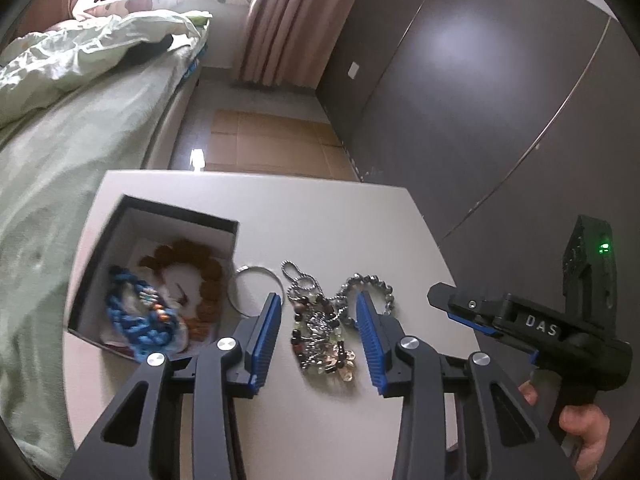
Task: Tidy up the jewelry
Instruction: 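Move the right tool back to the grey bead bracelet on the table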
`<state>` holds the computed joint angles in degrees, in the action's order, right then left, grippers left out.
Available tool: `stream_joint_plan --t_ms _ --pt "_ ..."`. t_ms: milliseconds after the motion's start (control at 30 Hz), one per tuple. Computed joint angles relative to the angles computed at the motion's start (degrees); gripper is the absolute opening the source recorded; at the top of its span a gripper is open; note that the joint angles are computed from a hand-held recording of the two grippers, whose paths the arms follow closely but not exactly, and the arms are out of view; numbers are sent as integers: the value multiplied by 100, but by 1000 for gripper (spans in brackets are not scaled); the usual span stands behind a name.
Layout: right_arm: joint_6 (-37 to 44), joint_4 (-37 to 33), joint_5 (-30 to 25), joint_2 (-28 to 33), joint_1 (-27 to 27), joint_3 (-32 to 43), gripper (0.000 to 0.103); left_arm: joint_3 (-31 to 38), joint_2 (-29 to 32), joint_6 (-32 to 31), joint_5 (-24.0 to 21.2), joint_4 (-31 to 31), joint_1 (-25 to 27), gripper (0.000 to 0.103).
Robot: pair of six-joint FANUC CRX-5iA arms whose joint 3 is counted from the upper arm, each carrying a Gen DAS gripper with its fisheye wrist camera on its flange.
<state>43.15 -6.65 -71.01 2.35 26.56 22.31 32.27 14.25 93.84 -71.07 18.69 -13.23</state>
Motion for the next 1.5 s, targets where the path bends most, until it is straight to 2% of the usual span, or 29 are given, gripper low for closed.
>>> stream_joint_plan --t_ms 267,400,433,467,533,633,800,933,967,1033,1167,1267,1333,1500 --pt "175 -130 -78 120 -122 38 62 515 455 659 -374 -632 -275 34" --pt "237 -235 -124 214 -184 88 62 573 506 1177 -395 -918 -256 38" --pt "246 -246 -144 243 -186 116 62 578 496 1222 -382 -944 -246 46" --pt "259 -277 -137 251 -192 124 62 506 463 1213 -296 -874 -217 50" --pt "322 -310 -123 273 -193 159 62 538 481 1200 -316 -879 -215 50" --pt "373 -372 -167 321 -208 214 62 874 628 1207 -577 -1259 -330 50" --pt "434 -392 -171 316 -220 216 62 1131 719 1483 -839 -1544 -285 52" --pt "355 -294 -212 325 -207 203 62 1259 711 1713 -951 -1862 -327 76" --pt "339 -266 -226 338 -201 210 62 1246 688 1752 -919 -1900 -335 79" --pt "338 -189 -275 389 -174 245 62 1092 581 1812 -736 -1812 -323 76" --pt "499 -60 -481 650 -133 494 54 1039 637 1848 -760 -1454 -320 54" --pt "583 68 -622 853 -99 659 49 1047 728 2006 -865 -1329 -340 50" --pt "656 124 -669 947 -67 719 42 1102 773 2129 -908 -1424 -383 48" --pt "805 872 -793 1127 292 759 36 1209 902 2406 -1024 -1513 -392 43"
